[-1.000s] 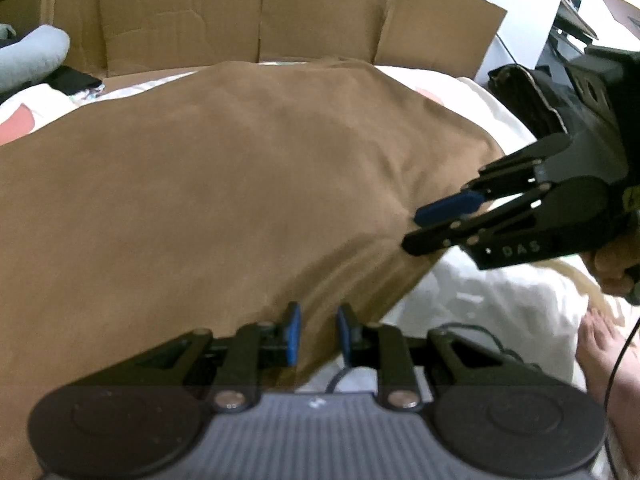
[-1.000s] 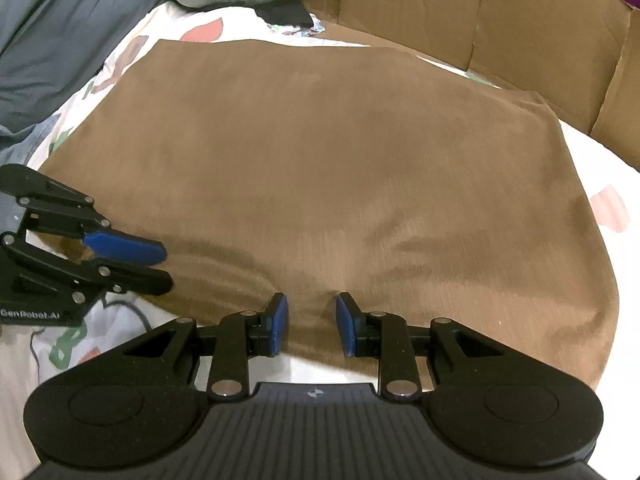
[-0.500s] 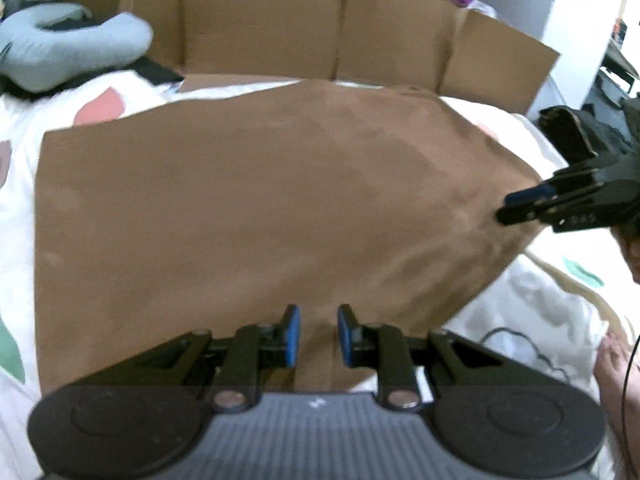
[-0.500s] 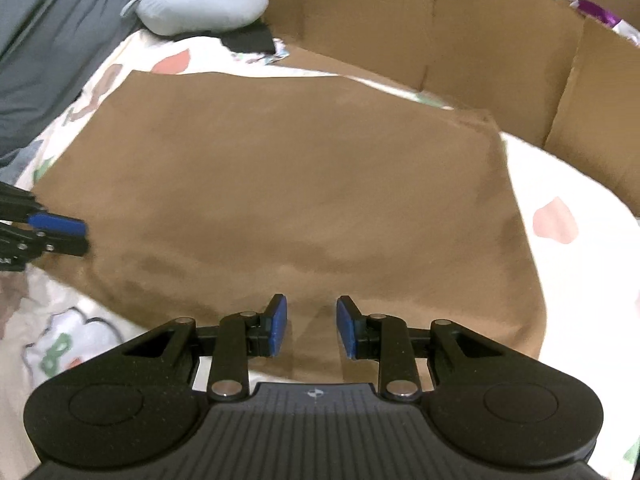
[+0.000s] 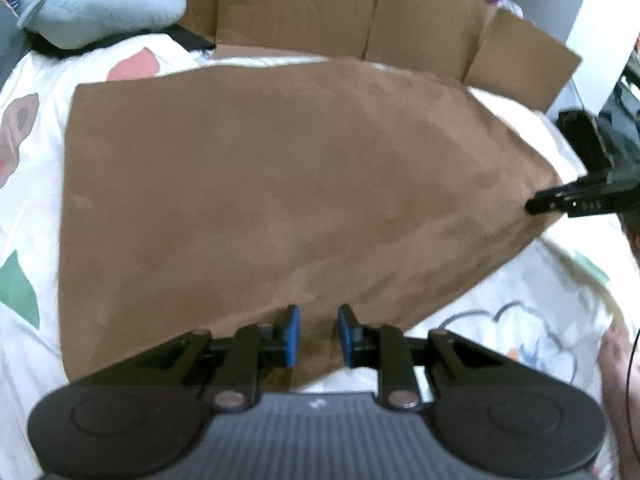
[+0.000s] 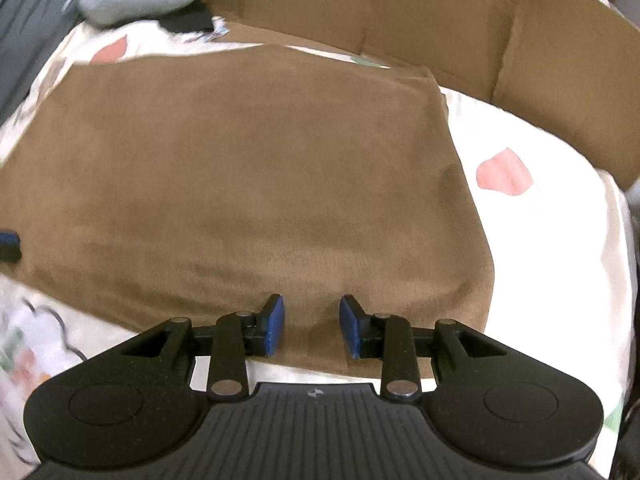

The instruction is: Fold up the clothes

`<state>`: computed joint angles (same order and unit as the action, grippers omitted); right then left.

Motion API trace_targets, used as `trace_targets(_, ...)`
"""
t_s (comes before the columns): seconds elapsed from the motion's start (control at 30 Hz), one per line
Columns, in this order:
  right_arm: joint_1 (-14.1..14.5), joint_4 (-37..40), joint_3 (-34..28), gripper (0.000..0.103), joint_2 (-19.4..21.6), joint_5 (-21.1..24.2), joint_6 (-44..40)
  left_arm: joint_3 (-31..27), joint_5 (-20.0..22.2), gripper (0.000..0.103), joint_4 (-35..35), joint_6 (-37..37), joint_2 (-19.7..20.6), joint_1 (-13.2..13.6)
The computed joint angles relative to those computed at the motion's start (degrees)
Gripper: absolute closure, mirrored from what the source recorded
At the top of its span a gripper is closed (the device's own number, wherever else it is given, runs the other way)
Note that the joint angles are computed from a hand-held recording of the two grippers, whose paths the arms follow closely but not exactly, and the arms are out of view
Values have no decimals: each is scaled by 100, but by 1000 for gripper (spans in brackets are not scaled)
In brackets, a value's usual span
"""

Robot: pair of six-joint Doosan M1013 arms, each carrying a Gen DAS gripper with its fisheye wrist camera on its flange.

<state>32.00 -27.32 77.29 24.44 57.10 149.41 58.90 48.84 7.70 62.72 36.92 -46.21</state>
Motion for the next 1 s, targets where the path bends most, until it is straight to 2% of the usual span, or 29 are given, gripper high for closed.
trace_targets(0.17,75,-199,-324,65,126,-292,-184,-126,-165,80,-60,81,59,-42)
trace_targets(0.47,193,451,-1066,68,635,-726,-984,-352,-172,80,-203,328,238,-43)
trace_targets(0.57,217,626,-1287,69,809,-711,-1263,-280,-71,79,-13,15,169,-17)
trace_targets(0.67,233,728,-1443,70,944,-659,-1464,-240,223,78,254,-485,93,14)
trace_targets(0.8,244,787,-1533,75,1027,-561,-1508,-9,259,65,544,-1028,-98,74)
trace_targets(0.97,283,776,-1478,79,1014,-512,-1499,321,435,58,879,-1653,-357,149)
trace_targets(1.0,288,785,-1481,79,1017,-502,-1499,402,458,54,919,-1789,-418,169)
